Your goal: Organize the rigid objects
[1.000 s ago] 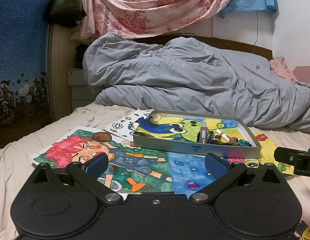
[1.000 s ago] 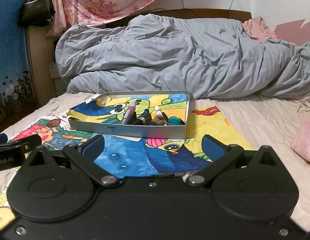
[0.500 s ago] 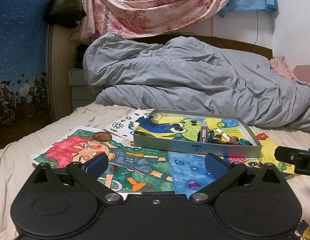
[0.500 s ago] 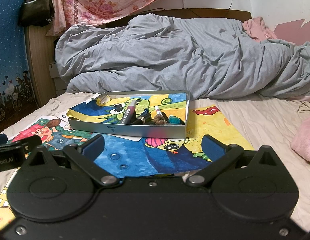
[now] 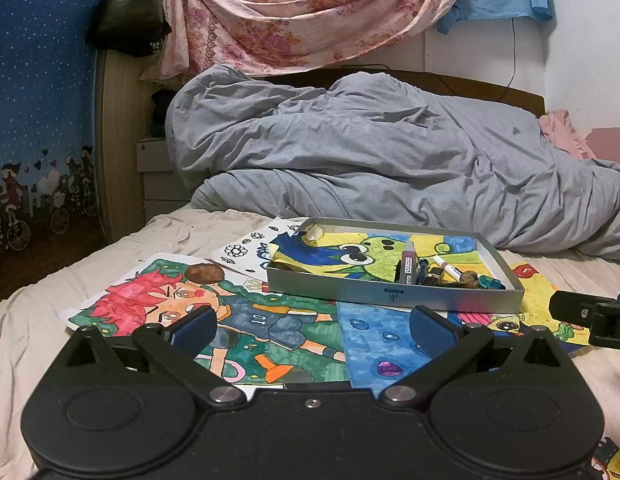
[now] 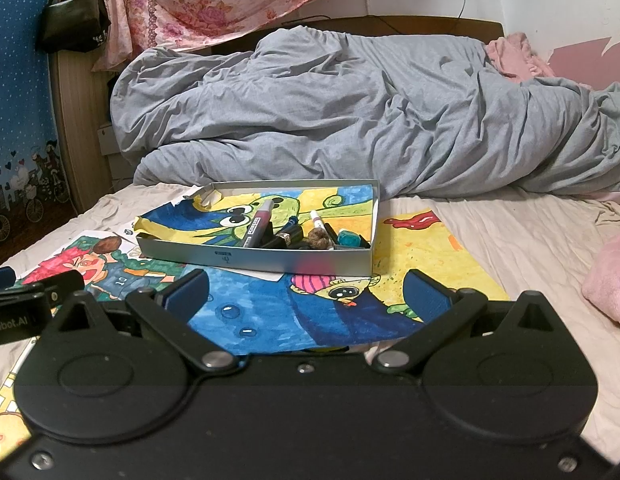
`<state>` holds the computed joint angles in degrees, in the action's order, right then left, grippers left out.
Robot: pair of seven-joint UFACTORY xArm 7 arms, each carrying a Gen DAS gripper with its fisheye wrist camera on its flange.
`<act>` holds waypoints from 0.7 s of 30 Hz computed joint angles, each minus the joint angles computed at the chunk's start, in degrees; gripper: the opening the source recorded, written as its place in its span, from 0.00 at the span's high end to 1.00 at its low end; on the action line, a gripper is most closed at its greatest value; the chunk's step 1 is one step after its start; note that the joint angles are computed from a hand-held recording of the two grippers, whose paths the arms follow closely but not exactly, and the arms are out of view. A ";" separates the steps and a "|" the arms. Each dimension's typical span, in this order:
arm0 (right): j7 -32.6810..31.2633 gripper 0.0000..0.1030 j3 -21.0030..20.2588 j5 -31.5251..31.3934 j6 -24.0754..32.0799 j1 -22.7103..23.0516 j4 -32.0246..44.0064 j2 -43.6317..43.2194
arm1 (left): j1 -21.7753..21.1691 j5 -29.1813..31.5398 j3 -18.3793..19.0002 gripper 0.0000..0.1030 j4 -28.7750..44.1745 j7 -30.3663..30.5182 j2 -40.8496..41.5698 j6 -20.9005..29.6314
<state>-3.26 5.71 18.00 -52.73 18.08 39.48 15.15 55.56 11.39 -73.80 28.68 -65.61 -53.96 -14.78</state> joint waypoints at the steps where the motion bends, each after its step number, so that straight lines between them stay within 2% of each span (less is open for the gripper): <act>1: 0.07 0.00 -0.02 -0.10 0.05 -0.05 -0.03 0.01 | 0.04 -0.06 -0.08 0.01 0.18 -0.06 -0.02 0.17; 21: 0.19 0.00 -0.07 -0.26 -0.02 -0.14 -0.19 -0.02 | -0.17 0.03 0.17 0.01 0.05 0.08 0.05 0.25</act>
